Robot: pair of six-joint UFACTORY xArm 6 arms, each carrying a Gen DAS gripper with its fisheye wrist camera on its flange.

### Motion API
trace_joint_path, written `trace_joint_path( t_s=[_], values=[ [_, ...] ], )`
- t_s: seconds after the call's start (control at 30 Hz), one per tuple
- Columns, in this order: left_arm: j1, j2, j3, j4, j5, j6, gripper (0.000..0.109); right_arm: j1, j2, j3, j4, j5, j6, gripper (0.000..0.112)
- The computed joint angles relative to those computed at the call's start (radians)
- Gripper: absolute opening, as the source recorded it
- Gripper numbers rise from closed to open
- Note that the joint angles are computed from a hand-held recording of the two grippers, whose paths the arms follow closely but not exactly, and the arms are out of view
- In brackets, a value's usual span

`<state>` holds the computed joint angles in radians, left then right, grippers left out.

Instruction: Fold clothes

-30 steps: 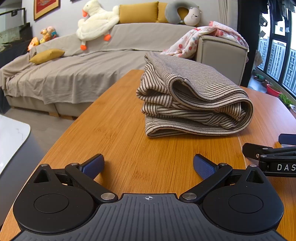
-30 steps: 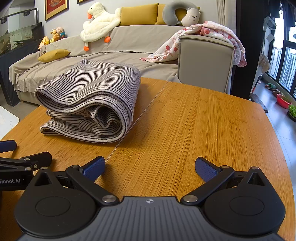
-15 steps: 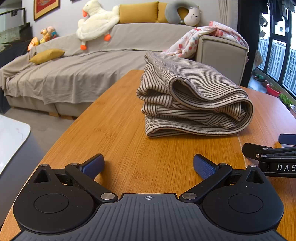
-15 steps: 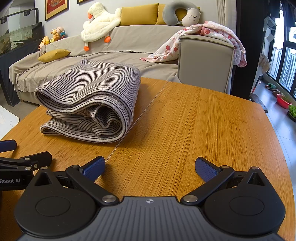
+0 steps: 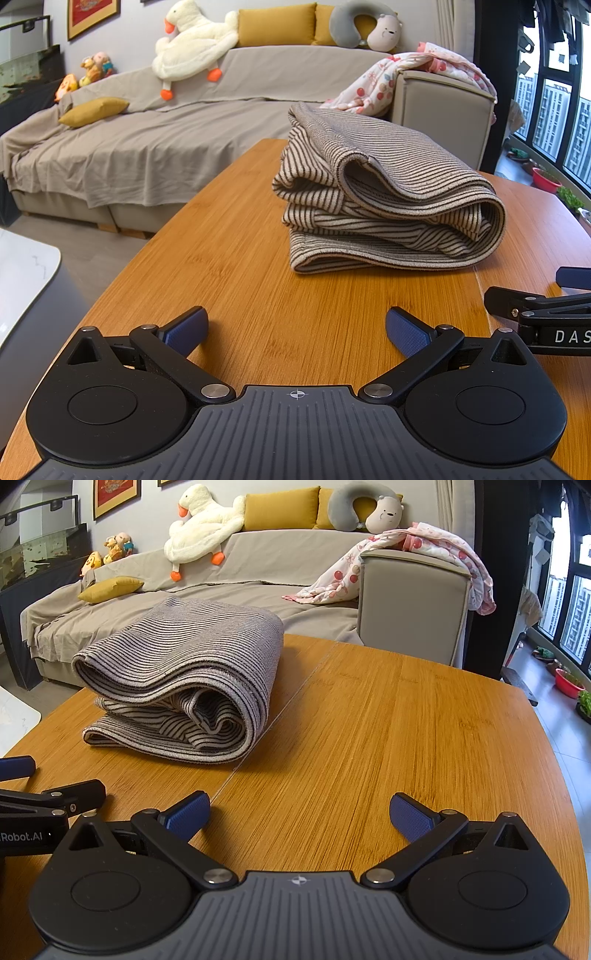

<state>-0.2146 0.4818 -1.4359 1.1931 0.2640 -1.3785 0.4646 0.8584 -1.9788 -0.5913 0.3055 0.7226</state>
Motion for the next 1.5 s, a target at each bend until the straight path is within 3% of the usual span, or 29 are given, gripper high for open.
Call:
trace_joint_path(
  t_s=[0.2,1.5],
  values=[
    [-0.008,0.015,-0.025,-0.013,0.033,-0.009,0.103,0.000,0.000,0.000,0.004,0.001,-0.004,0.103],
    [-0.008,0.013,-0.021,-0.010,0.033,-0.012,0.103,0.000,0.003,-0.007,0.013,0.004,-0.013,0.103]
  ],
)
